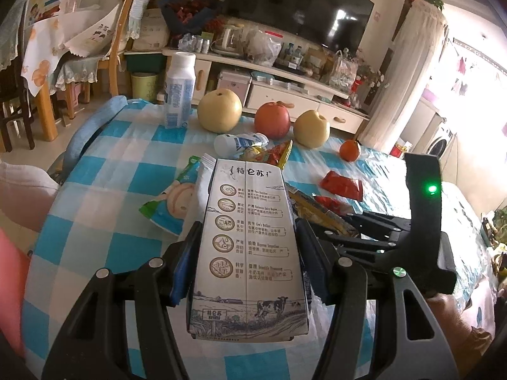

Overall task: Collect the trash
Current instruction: 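Lift and carry the carton and stick wrapper over the pink bucket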

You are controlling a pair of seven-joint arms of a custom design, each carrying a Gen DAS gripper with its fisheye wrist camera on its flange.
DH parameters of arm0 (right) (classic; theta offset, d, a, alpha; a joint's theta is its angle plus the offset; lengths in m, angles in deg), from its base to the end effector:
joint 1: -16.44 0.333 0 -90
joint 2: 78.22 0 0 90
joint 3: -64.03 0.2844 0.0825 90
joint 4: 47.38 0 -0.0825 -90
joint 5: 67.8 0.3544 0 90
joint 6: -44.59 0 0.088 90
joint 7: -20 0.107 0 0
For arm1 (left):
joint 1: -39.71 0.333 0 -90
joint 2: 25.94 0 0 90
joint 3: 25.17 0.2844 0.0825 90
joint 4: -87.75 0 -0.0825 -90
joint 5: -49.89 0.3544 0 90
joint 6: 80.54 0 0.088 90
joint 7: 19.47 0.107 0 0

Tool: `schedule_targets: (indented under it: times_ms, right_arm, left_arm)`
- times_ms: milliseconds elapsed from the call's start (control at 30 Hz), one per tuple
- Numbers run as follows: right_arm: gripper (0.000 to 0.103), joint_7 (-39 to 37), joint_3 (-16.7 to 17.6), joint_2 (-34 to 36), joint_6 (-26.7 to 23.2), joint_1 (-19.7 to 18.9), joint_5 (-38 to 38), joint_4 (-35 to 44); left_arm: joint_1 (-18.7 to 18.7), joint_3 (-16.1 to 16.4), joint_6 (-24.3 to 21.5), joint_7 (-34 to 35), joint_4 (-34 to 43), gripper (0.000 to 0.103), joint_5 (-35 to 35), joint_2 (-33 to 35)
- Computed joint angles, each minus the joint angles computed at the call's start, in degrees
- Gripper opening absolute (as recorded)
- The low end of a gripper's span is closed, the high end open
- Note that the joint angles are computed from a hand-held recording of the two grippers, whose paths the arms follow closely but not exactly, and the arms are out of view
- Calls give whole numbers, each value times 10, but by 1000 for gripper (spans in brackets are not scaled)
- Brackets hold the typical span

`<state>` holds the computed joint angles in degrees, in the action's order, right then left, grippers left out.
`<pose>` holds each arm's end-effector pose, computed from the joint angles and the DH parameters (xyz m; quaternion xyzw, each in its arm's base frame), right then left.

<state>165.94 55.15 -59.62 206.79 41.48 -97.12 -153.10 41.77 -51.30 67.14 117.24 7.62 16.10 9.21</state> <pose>0.6044 0.2104 0.4097 -0.5797 0.7329 -0.2193 0.2806 0.6827 -0.2095 0.4255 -0.3962 0.8124 -0.4252 0.0481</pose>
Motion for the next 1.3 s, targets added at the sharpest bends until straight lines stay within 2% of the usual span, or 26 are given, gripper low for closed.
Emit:
schedule_targets:
  times_ms: [133, 167, 533, 800, 1100, 1300]
  right_arm:
    - [34, 18, -8, 10, -11, 10, -14, 14]
    - [25, 18, -7, 11, -13, 9, -12, 15]
    - [18, 28, -2, -11, 18, 6, -6, -14]
    - [17, 107, -10, -38, 6, 32, -101, -25]
    - [16, 179, 25, -60, 3, 20, -190, -21]
    - [16, 170, 47, -45, 9, 21, -192, 14]
  left_arm:
    - [8, -4, 3, 9, -1, 61, -10, 0]
    - [9, -4, 3, 8, 1, 61, -12, 1]
    - [26, -7, 5, 20, -4, 61, -30, -5]
    - [43, -6, 1, 42, -12, 61, -61, -16]
    - [63, -2, -3, 73, -23, 61, -115, -33]
    - [75, 8, -1, 91, -31, 61, -151, -46]
